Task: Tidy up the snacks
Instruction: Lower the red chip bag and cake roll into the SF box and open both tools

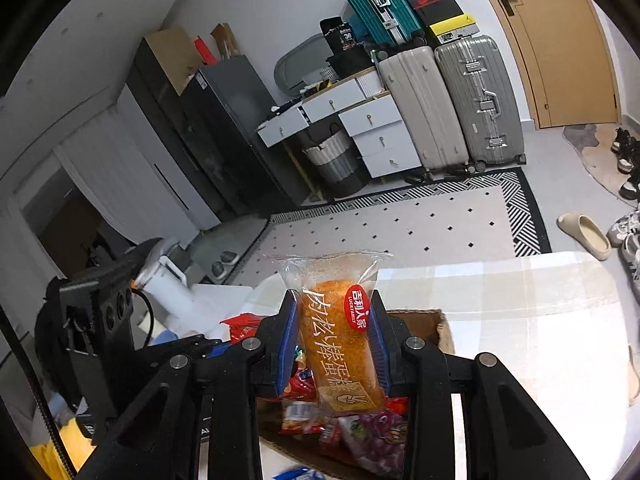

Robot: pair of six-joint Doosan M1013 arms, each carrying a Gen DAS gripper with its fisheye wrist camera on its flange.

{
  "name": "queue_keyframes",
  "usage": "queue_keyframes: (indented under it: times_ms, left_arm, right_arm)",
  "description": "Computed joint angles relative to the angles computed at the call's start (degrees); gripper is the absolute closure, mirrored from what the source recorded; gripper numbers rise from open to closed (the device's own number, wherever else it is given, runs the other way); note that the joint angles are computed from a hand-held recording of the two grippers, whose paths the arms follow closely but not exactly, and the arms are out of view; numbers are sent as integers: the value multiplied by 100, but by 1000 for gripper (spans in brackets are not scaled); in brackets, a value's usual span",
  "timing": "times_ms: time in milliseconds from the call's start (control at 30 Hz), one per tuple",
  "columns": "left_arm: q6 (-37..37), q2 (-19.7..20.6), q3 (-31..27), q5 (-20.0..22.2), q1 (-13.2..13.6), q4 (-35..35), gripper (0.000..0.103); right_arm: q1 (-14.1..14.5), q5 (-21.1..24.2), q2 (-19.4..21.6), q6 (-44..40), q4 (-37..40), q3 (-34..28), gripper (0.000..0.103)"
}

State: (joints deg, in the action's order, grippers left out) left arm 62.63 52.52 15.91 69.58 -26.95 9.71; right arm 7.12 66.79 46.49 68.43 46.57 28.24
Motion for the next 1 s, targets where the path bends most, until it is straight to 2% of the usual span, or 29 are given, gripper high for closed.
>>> queue_keyframes:
  times_ms: [67,200,333,367,867,1000]
  left_arm:
    - [-25,-2,55,-30,-11,28,64]
    - [67,183,-243,94,5,-58,64]
    - [105,60,40,-67,10,-82,64]
    - [51,-56,266,-178,-3,-20,64]
    - [-155,-492,961,-595,-26,211,64]
    - [-285,-630,1156,-643,-47,395,56]
  right_arm:
    - [2,1,22,5,-39,-17,70]
    - [17,-72,-50,-134,-97,114,70]
    - [40,-72,-60,-176,-198,138,70]
    - [40,-45,-48,-171,-191,122,70]
    - [118,-117,-165,-315,-394,315,70]
    - [151,-105,-187,-310,-533,321,70]
